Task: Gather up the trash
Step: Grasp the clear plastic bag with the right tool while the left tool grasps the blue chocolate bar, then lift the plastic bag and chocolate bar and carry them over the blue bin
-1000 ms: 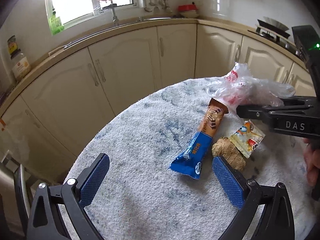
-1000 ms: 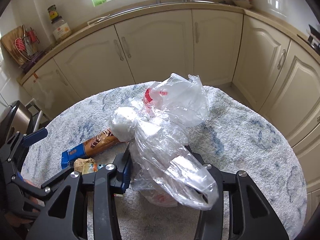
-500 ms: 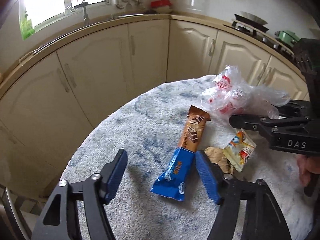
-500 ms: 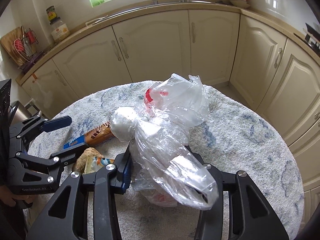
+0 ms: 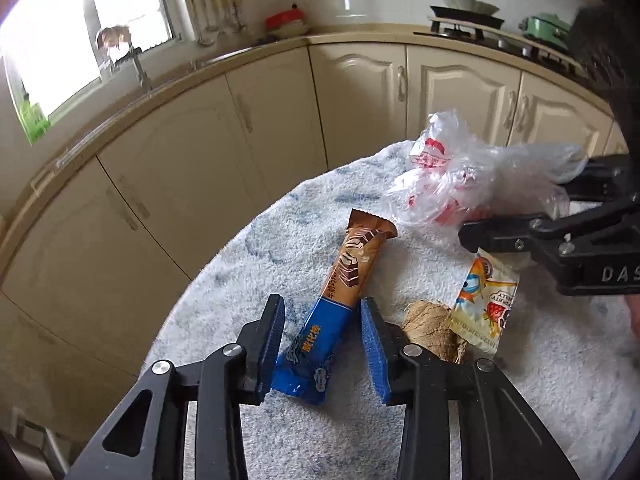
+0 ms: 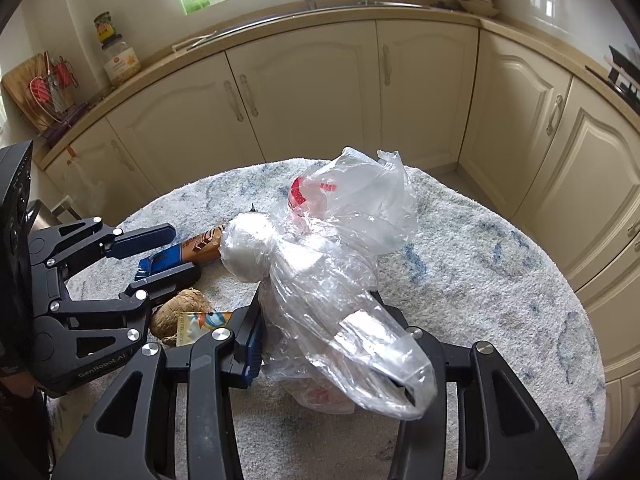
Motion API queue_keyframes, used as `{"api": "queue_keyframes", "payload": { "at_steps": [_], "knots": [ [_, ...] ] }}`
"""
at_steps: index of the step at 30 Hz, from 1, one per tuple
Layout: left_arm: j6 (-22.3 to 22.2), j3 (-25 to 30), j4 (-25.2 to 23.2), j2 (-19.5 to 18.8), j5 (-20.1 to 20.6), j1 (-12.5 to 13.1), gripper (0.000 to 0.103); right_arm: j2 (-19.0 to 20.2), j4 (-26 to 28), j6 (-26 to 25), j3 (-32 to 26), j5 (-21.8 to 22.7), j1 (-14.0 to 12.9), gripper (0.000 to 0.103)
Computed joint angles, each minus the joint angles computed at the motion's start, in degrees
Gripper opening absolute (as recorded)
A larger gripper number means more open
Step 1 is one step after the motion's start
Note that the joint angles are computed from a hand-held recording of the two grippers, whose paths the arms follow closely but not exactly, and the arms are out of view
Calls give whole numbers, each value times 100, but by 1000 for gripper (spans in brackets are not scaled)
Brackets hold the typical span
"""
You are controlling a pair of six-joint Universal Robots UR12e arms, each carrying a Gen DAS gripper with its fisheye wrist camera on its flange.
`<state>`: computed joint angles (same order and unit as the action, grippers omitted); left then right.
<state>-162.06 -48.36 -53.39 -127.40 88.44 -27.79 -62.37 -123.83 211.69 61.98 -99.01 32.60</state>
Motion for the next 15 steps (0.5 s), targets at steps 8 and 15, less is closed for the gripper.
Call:
{"api": "queue_keyframes", "payload": {
  "at_steps": [8, 15],
  "knots": [
    [-296, -202, -45, 136, -351, 31, 15, -65, -65, 48, 91, 4, 2, 43],
    [-972, -863, 352, 580, -479, 54, 15, -265, -250, 65, 305, -45, 65, 43]
  ]
}}
